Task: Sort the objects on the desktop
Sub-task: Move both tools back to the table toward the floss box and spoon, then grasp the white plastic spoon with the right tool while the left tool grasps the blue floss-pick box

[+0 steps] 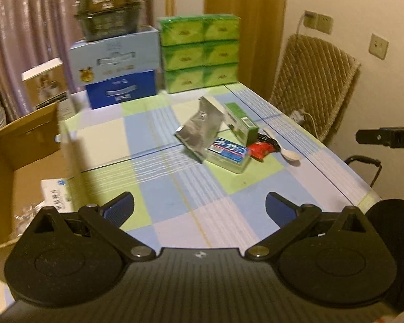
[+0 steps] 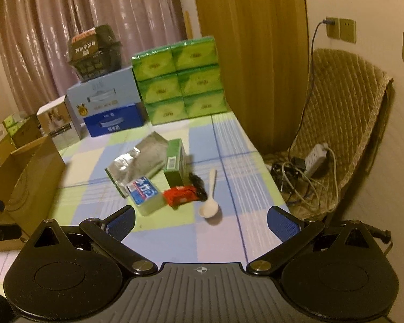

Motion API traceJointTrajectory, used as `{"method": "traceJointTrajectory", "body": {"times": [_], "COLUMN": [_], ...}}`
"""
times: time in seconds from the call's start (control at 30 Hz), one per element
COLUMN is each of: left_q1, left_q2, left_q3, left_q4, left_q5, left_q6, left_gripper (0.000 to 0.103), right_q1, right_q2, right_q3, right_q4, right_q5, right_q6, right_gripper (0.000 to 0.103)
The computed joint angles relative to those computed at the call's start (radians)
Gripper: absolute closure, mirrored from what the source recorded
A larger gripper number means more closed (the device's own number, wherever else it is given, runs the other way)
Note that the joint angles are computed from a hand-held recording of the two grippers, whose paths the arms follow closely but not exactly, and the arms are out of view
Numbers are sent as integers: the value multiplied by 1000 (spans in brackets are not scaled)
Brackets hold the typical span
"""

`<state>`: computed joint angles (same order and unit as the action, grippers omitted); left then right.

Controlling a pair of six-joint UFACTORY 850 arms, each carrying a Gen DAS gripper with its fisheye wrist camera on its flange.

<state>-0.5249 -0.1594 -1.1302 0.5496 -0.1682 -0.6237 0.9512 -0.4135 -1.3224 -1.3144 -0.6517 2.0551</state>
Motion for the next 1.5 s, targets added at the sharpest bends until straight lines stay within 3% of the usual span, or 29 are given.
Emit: {"method": "traceJointTrajectory", "body": {"times": [0.37, 0.7, 1.07, 1.17, 1.5], "left_q1": [-13, 0, 17, 20, 40], "left_q2": [-148, -294, -444, -487, -626], "left_q3": [-134, -276, -426, -473, -638], "left_q4": [-325, -725, -851, -865, -1059], "left_q5": [18, -12, -76, -85, -142], "left_q6": [404, 930, 1129, 1159, 1383], "left_gripper": [1, 1, 1, 1, 1], "right_q1": [-59, -106, -158, -170, -193], "right_q2": [-42, -116, -242, -271, -327], "right_q3": [-25, -81, -190, -216, -265], "right_q4": [85, 111, 183, 211, 301], "right_q5": [61, 140, 208, 221, 246], "right_q6": [-142, -238, -378, -414, -500], "right_gripper": [2, 2, 3, 14, 23]}}
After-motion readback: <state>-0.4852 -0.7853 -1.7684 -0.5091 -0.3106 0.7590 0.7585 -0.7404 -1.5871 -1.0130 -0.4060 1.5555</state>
